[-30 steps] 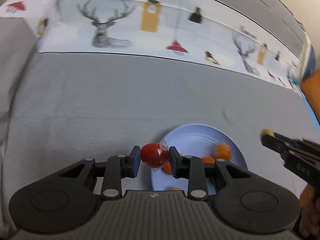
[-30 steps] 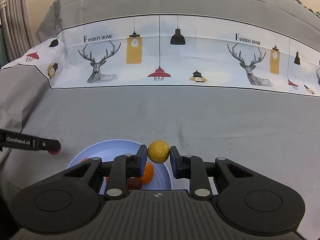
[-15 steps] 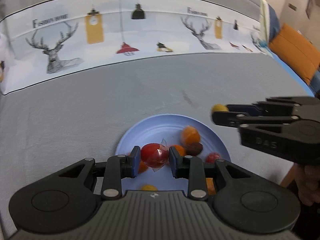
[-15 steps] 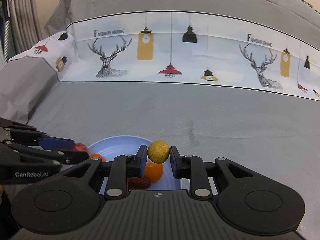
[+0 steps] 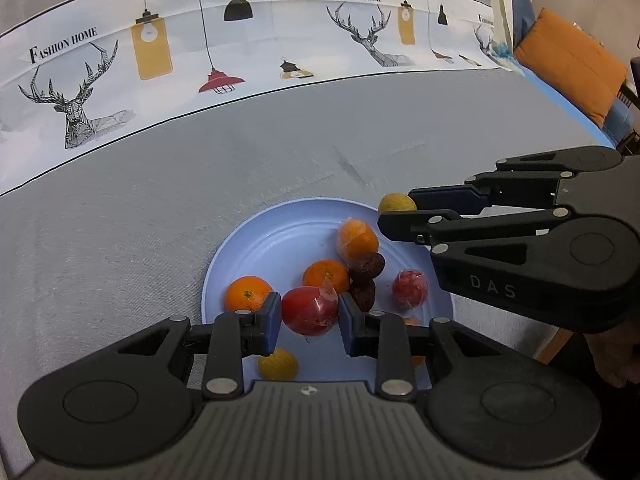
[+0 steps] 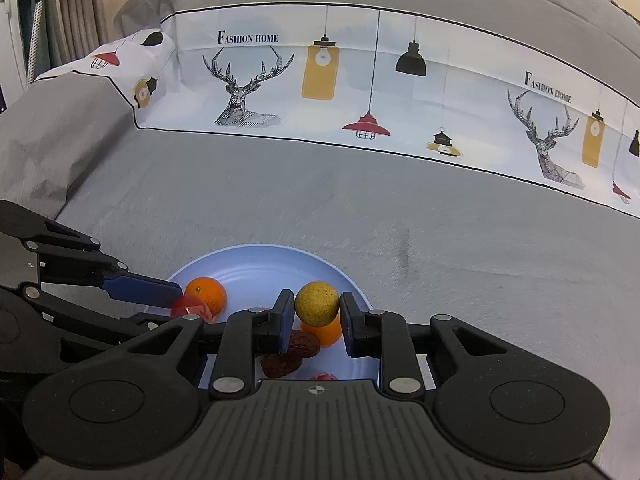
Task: Organize fruits
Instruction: 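Carry the wrapped red fruit and yellow fruit over the blue plate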
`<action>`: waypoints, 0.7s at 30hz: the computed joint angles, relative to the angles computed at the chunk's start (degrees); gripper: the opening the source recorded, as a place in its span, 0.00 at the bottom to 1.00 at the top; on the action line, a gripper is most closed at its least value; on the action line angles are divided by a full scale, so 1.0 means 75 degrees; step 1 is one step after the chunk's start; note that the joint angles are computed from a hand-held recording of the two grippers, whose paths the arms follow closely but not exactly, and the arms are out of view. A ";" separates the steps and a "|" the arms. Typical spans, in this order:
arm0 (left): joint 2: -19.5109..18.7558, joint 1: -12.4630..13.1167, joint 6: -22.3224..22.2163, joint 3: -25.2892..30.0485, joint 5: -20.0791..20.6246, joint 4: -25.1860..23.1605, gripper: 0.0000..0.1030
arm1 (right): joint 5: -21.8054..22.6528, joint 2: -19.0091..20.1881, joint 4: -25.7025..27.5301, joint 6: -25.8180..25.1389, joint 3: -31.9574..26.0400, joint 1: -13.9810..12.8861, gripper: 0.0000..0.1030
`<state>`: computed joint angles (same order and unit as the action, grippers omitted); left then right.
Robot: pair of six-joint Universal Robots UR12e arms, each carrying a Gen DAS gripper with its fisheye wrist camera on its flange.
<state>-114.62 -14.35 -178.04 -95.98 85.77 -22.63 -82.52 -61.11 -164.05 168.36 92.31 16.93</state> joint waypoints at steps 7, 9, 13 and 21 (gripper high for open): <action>-0.0027 -0.0014 0.0139 0.0032 -0.0038 -0.0047 0.33 | 0.0028 -0.0001 0.0062 -0.0109 -0.0005 0.0001 0.25; -0.0032 -0.0023 0.0175 0.0040 -0.0031 -0.0059 0.33 | 0.0033 -0.0004 0.0071 -0.0140 0.0001 0.0004 0.25; -0.0038 -0.0029 0.0226 0.0050 -0.0052 -0.0088 0.33 | 0.0052 0.0007 0.0100 -0.0197 -0.0021 0.0006 0.25; -0.0046 -0.0042 0.0287 0.0045 -0.0072 -0.0072 0.33 | 0.0064 -0.0003 0.0099 -0.0237 -0.0007 0.0003 0.25</action>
